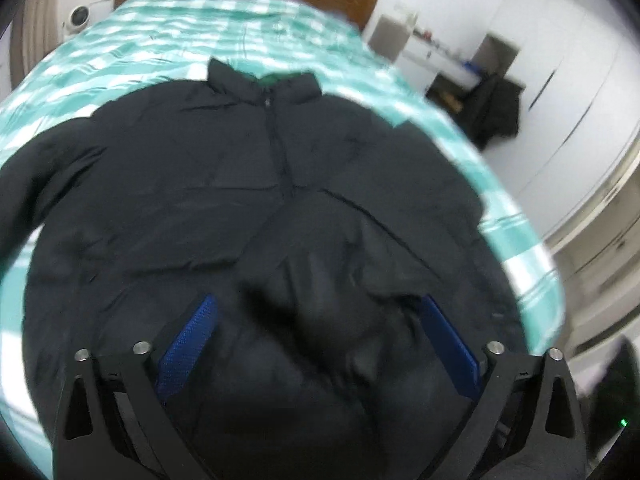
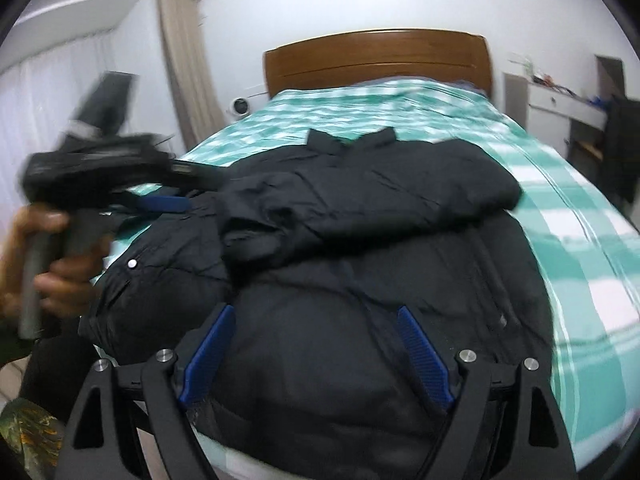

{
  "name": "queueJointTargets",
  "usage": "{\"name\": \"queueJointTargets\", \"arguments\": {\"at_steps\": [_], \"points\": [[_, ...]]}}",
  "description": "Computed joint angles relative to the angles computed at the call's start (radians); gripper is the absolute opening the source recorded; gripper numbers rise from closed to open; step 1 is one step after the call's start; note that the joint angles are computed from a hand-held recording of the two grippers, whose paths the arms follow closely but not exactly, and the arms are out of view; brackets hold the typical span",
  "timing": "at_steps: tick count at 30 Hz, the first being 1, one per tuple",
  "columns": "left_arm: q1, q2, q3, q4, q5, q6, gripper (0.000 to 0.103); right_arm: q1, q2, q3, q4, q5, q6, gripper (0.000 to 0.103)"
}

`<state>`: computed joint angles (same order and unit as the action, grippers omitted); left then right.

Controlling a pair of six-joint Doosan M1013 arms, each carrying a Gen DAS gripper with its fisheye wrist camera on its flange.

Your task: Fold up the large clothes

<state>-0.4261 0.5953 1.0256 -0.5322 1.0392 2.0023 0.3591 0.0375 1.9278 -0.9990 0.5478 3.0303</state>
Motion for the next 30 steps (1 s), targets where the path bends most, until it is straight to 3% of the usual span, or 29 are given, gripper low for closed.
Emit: {"name": "queueJointTargets", "arguments": {"at_steps": [1,2,3,5,9,16,21,30], "points": [[-0.012,0.014,-0.018,0.046,0.009,-0.023,0.069,0.002,-0.004,0.005,0.001,0.007,0.006,0.085],[-0.022,0.033,-0.046,0.091,0.034,-0.051,0.041,0.002,-0.009,0.01,0.0,0.01,0.01,0.085],[-0.023,0.043,-0.061,0.093,0.045,-0.066,0.021,0.004,-0.014,0.016,-0.004,0.013,0.016,0.085],[-0.019,0.058,-0.099,0.087,0.061,-0.076,0.012,0.01,-0.015,0.017,-0.012,0.022,0.024,0.085],[-0.014,0.072,-0.18,0.124,0.022,-0.059,0.011,0.006,-0.025,0.024,-0.013,0.031,0.019,0.085],[-0.005,0.178,-0.383,0.276,-0.015,-0.155,0.012,-0.035,-0.038,0.021,-0.002,0.04,0.032,0.085],[0.016,0.279,-0.484,0.346,0.057,-0.275,0.013,-0.096,-0.037,-0.012,0.059,0.051,-0.086,0.085],[0.049,0.241,-0.295,0.214,-0.102,-0.227,0.023,-0.291,0.048,-0.192,0.344,-0.019,-0.497,0.084]]}}
